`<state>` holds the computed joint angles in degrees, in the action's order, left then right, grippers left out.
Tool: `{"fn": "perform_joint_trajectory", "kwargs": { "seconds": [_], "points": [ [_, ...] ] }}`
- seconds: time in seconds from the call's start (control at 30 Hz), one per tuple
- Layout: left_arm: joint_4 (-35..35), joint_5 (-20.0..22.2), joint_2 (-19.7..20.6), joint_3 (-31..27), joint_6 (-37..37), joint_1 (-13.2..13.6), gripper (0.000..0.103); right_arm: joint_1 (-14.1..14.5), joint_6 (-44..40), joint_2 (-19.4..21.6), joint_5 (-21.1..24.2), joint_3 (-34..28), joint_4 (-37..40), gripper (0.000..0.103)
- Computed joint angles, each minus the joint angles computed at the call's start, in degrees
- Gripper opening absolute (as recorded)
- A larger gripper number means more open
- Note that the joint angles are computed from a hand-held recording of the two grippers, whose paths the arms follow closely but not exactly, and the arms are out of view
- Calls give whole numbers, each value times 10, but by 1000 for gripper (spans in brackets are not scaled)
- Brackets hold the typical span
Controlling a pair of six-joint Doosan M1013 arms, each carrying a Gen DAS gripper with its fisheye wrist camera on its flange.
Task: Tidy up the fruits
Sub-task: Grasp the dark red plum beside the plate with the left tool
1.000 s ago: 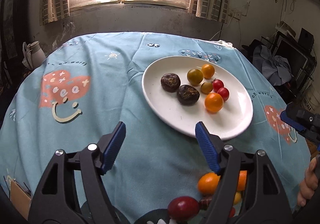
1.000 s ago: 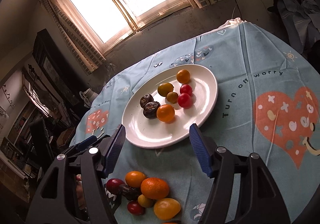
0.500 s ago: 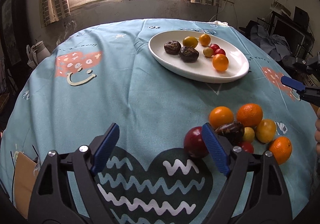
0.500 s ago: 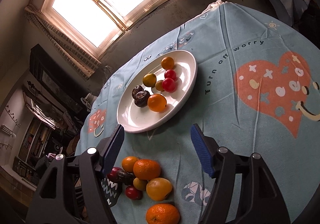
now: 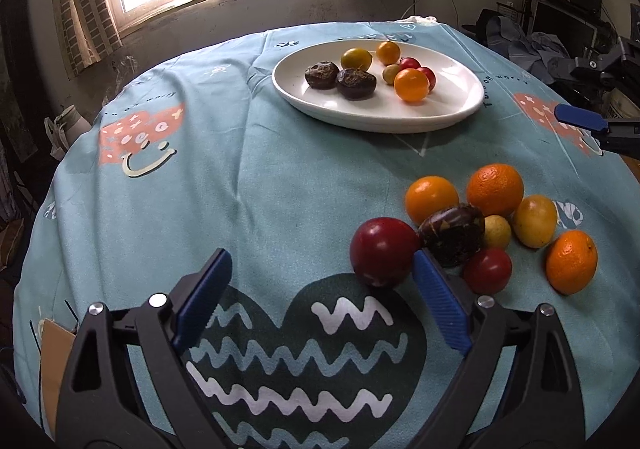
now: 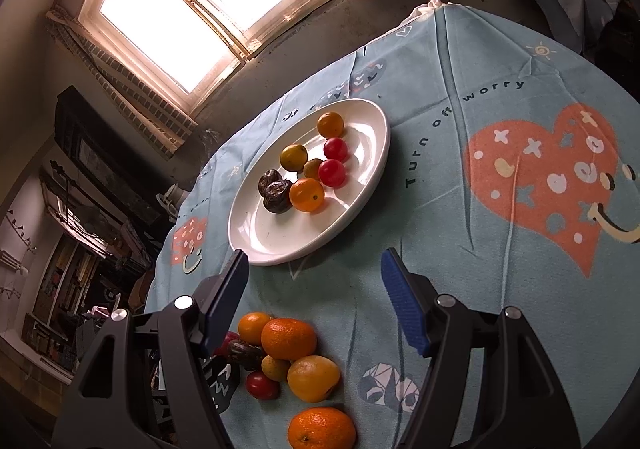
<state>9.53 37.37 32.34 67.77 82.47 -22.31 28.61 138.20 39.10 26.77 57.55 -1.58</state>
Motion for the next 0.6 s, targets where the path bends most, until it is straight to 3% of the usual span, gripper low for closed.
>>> {"fn": "perform_joint_trajectory", "kwargs": {
  "seconds": [0.1,0.17,0.37,0.6],
  "points": [
    [60,-17,-3,3,-85,4,94,1,2,-2,-4,3,-2,69],
    [39,-29,-6,3,-105,15,94,0,0,-2,-6,4,0,69],
    [-46,-20,3,-11,-96,35,89,1,-8,-4,-10,7,9,69],
    [-29,-24,14,-23,-62,24,77,1,-8,-4,-8,6,10,69]
  ]
}}
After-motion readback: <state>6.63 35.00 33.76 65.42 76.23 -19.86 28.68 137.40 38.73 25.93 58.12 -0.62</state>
